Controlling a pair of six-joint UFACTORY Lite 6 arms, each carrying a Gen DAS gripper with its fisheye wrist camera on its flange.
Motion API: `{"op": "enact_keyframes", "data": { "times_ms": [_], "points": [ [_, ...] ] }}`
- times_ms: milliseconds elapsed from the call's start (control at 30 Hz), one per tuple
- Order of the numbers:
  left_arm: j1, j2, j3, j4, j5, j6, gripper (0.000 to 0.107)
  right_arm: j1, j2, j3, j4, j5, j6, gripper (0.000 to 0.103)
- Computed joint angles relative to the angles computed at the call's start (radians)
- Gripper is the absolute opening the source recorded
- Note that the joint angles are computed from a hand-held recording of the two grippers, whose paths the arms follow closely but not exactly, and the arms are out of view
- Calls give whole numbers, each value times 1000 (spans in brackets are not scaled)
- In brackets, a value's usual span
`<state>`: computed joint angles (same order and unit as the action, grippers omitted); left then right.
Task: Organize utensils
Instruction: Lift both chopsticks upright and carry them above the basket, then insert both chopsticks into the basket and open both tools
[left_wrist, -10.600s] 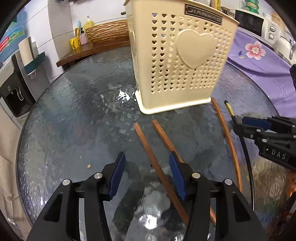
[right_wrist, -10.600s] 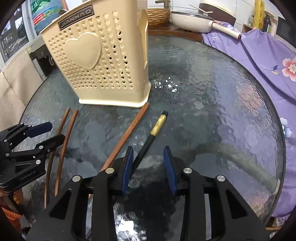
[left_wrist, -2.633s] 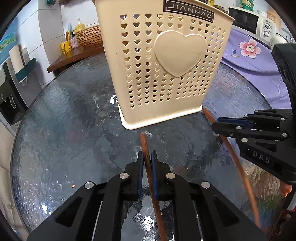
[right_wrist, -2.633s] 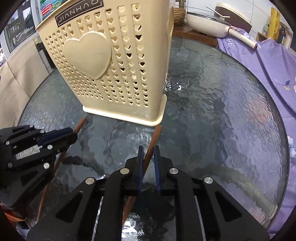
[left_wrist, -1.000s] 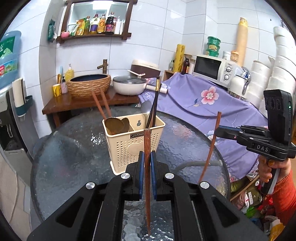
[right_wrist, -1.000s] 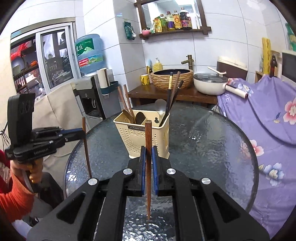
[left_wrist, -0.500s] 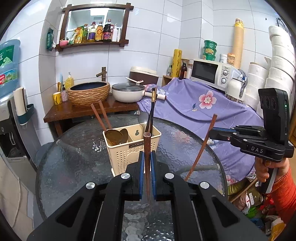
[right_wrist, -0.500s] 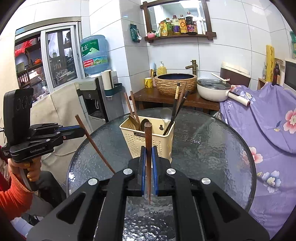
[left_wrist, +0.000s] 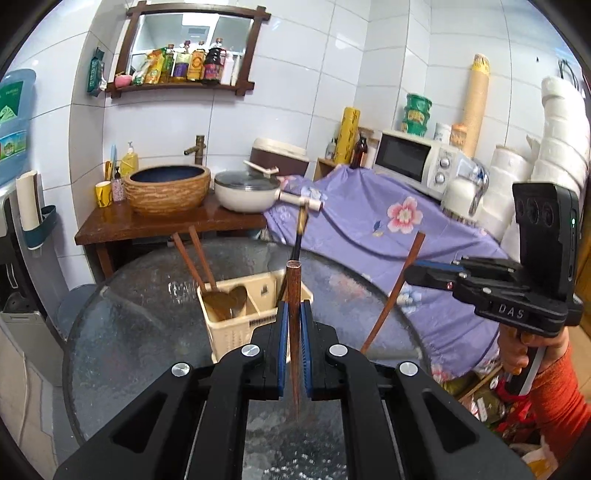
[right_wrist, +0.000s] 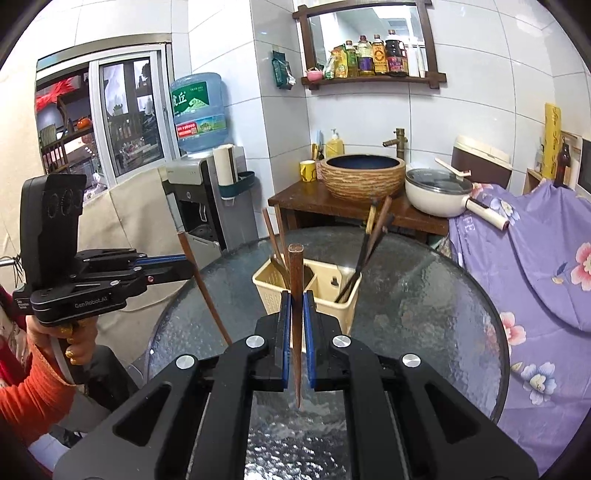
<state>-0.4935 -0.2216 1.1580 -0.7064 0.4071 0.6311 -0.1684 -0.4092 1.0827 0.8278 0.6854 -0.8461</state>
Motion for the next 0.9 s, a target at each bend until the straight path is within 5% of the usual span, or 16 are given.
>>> {"op": "enact_keyframes", "data": {
  "times_ms": [233,600,733,900],
  "points": [
    [32,148,354,117,98,-160,7,-7,183,333,-40,73,134,7],
    [-16,497,931,527,185,-564,7,63,579,970,-308,117,464,7],
    [-35,553,921,607,151,-628,7,76,662,1012,-332,86,491,7],
    [-24,582,841,588,103,-607,7,114,637,829,-359,-47,464,7]
  ]
}}
